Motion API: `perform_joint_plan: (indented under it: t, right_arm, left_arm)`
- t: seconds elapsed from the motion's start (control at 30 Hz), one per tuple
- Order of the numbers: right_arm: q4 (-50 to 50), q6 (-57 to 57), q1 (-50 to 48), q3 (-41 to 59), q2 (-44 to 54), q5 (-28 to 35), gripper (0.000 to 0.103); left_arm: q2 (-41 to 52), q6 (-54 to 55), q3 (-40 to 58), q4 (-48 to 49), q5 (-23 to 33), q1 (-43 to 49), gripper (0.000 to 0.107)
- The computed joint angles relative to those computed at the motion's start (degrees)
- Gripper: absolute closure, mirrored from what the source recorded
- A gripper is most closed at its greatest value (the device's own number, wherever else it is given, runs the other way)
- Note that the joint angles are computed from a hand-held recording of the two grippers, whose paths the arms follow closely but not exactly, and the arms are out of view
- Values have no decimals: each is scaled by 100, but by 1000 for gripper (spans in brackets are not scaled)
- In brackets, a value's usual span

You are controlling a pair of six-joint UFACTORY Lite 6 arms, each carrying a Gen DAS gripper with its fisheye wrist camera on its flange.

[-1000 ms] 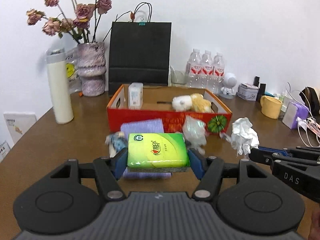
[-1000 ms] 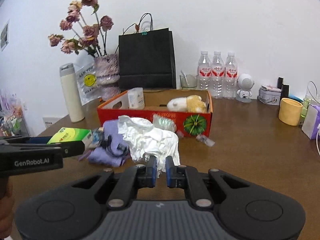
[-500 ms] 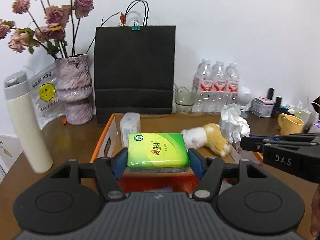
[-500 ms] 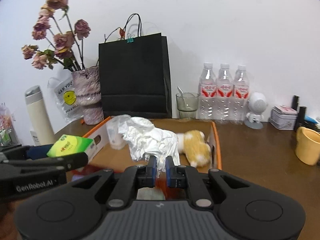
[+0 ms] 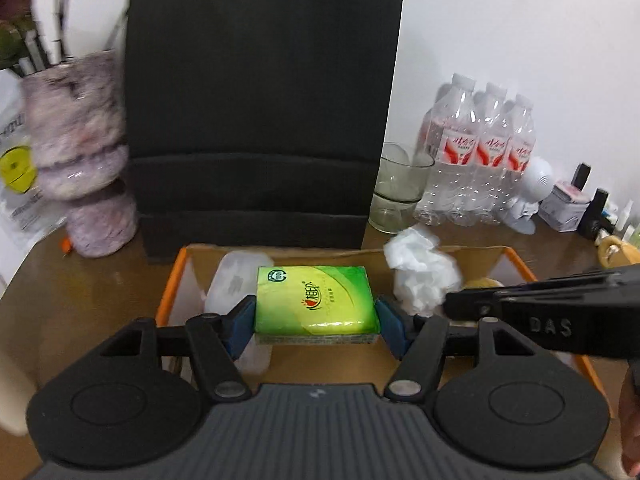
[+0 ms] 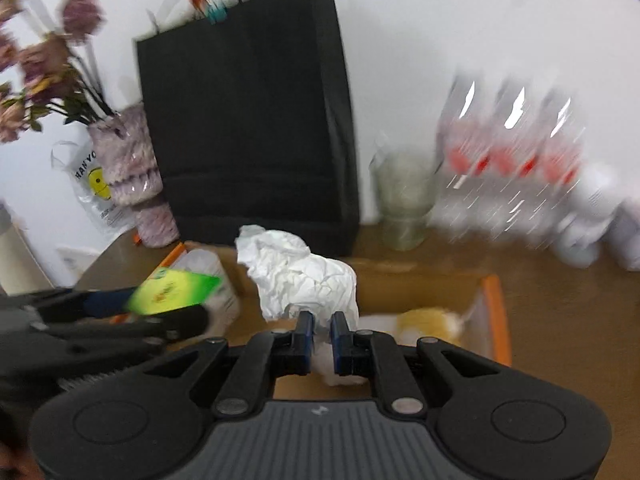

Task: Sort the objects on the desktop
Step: 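Carry both items into the box and open both tools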

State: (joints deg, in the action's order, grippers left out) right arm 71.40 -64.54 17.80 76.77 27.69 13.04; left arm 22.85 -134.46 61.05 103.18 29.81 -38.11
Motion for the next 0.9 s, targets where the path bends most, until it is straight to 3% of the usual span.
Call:
perform_joint_plan:
  t: [0.23,0.37,0.43,0.53,0.57,0.7,0.83,0.9]
  right_arm:
    - [-3790,4002,205,2099,1759,453,90]
    - [-3110,3537,46,1912,1595,665,83]
    - [-2615,3094,-40,1626,1343,721,66]
    - [-2559,3190,-80,1255,904,609,39]
    - [-2583,3241,-79,1123,740,594,39]
    - [-3135,3697,-30,636,13,716,35]
    - [-4403,4834,66,-105,-903,622,26]
    - [-5577,5859,137,-483,-1322,585,22]
  left_arm:
    - [1054,1384,1002,-1085,855,-111,30]
    - [624,929,578,-817,482,28,26]
    - [244,824,338,-888,215,134,25]
    - [-250,1215,134,-1360,329,50,21]
    - [-357,1519,133,-1634,438,-10,20]
    - [-909,2288,-85,-2445,752,-288,4]
    - [-1282,3249,-206,-3690,866,-431,4]
    - [-1523,3383,-467,-3990,805,-513,4]
